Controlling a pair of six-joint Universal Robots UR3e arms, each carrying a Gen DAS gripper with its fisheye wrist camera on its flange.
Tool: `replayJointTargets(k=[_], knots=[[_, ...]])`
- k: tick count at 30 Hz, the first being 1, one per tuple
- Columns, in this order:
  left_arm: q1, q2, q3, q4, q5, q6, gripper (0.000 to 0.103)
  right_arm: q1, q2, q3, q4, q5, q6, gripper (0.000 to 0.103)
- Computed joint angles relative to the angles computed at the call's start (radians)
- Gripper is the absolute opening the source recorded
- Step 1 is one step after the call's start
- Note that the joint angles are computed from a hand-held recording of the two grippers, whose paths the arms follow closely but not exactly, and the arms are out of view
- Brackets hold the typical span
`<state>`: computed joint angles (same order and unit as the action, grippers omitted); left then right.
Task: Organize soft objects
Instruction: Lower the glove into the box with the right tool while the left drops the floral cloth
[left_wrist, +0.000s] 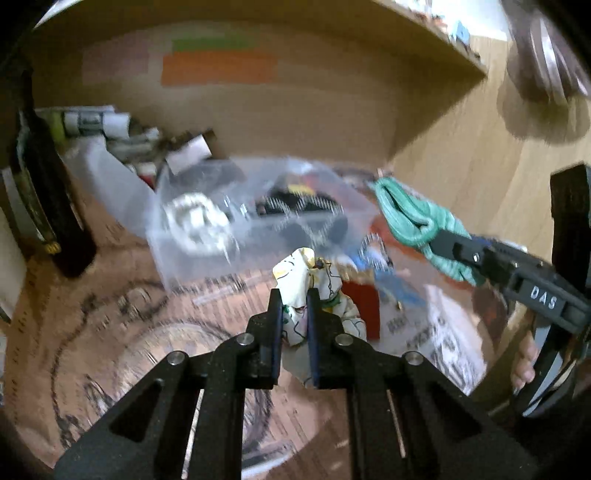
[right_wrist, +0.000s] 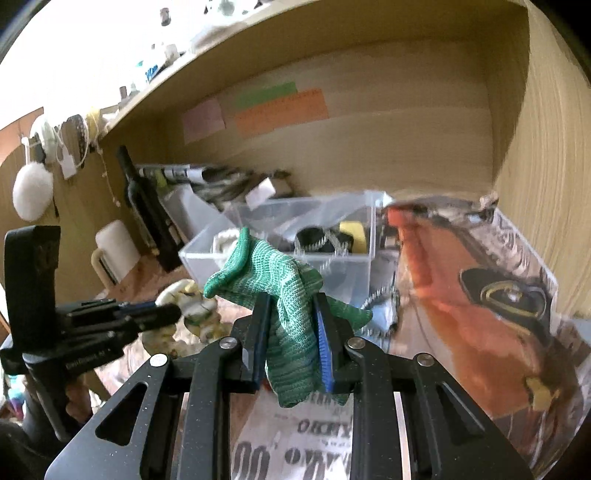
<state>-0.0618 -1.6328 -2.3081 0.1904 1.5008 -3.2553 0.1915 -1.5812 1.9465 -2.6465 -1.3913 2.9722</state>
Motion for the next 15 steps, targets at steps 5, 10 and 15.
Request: replayJointTargets(k=[5, 10, 15], knots=[[0.036, 0.0, 0.075, 0.0, 0.009, -0.002, 0.011, 0.008, 0.063, -0.074, -0.047, -0.007, 0.002, 0.021], [0.069, -0.028, 0.173, -0.01, 0.026, -0.004, 0.011, 0.016, 0.152, -0.169, -0.088, -0.017, 0.005, 0.021], [0.101, -0.094, 0.27, -0.033, 0.03, -0.013, 0.011, 0.034, 0.265, -0.283, -0.102, -0.037, 0.003, 0.021]])
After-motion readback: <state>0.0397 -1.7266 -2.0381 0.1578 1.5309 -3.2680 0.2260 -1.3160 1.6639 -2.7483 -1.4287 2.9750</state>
